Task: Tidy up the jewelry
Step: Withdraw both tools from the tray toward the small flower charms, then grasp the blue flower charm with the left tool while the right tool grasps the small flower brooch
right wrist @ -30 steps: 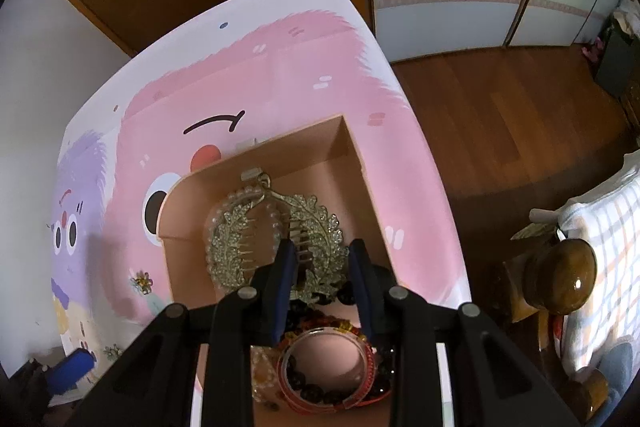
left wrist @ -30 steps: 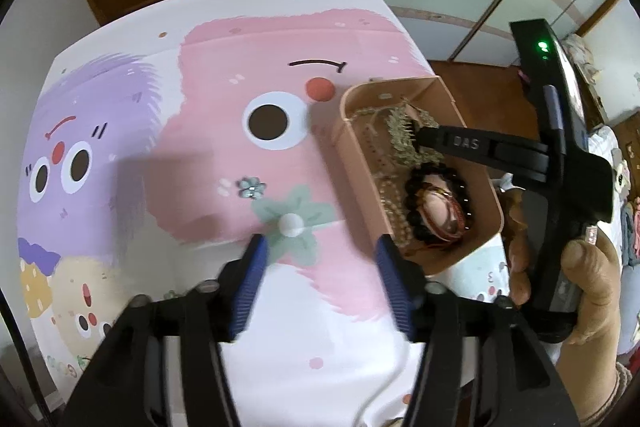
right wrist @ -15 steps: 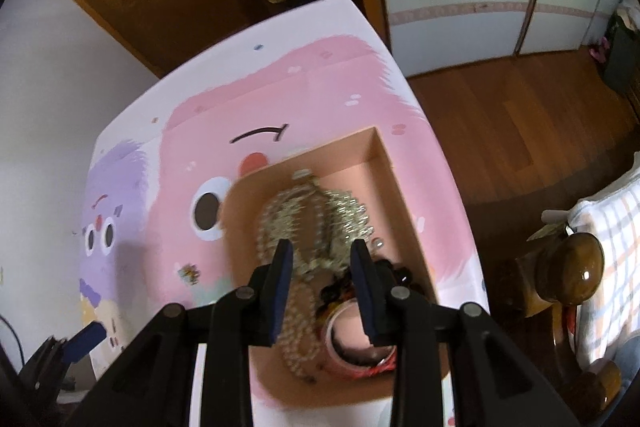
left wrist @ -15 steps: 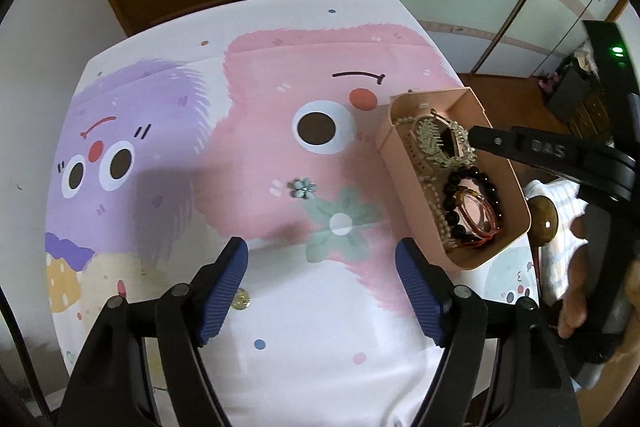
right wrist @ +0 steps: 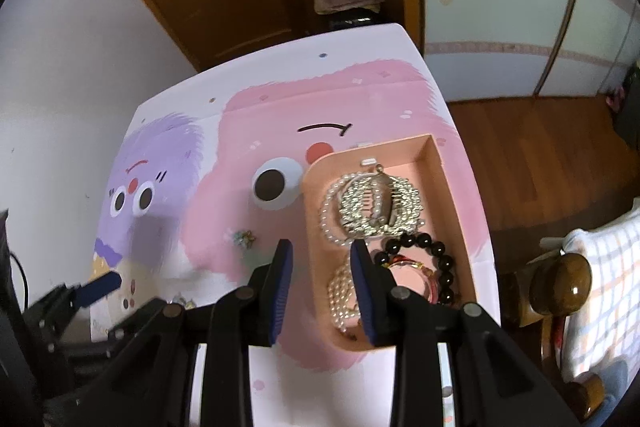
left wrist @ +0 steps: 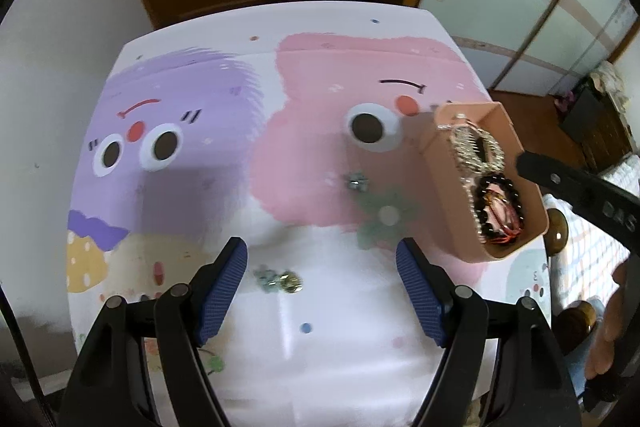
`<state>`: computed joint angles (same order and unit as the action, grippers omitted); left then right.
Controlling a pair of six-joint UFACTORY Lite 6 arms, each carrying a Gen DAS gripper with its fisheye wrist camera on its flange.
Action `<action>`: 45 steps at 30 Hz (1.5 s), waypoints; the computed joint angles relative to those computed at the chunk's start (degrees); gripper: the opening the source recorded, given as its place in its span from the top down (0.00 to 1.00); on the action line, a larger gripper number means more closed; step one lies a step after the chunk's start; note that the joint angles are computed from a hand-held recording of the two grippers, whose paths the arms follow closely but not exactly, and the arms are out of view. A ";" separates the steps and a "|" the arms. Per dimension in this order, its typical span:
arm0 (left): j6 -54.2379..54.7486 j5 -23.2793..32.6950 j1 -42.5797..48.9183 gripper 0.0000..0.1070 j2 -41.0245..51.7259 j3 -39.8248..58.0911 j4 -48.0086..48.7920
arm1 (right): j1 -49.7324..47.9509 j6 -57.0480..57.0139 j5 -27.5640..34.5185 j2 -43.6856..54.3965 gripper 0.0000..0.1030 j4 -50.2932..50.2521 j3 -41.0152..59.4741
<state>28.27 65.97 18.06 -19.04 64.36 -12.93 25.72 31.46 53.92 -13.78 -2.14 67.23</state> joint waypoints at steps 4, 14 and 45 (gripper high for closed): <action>4.24 0.70 7.66 0.29 2.28 2.17 -1.95 | 3.06 1.25 0.28 -0.15 0.71 -0.68 0.71; 11.68 0.21 18.11 0.29 7.55 3.44 -4.18 | 10.79 3.49 -1.30 5.89 0.71 -1.05 2.77; 58.25 -9.76 22.78 0.41 7.43 -15.25 -11.56 | 14.16 2.05 -15.72 16.94 0.71 4.65 -3.50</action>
<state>86.52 56.21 40.85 -11.61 49.11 -24.49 39.88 33.50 38.20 3.15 2.50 63.72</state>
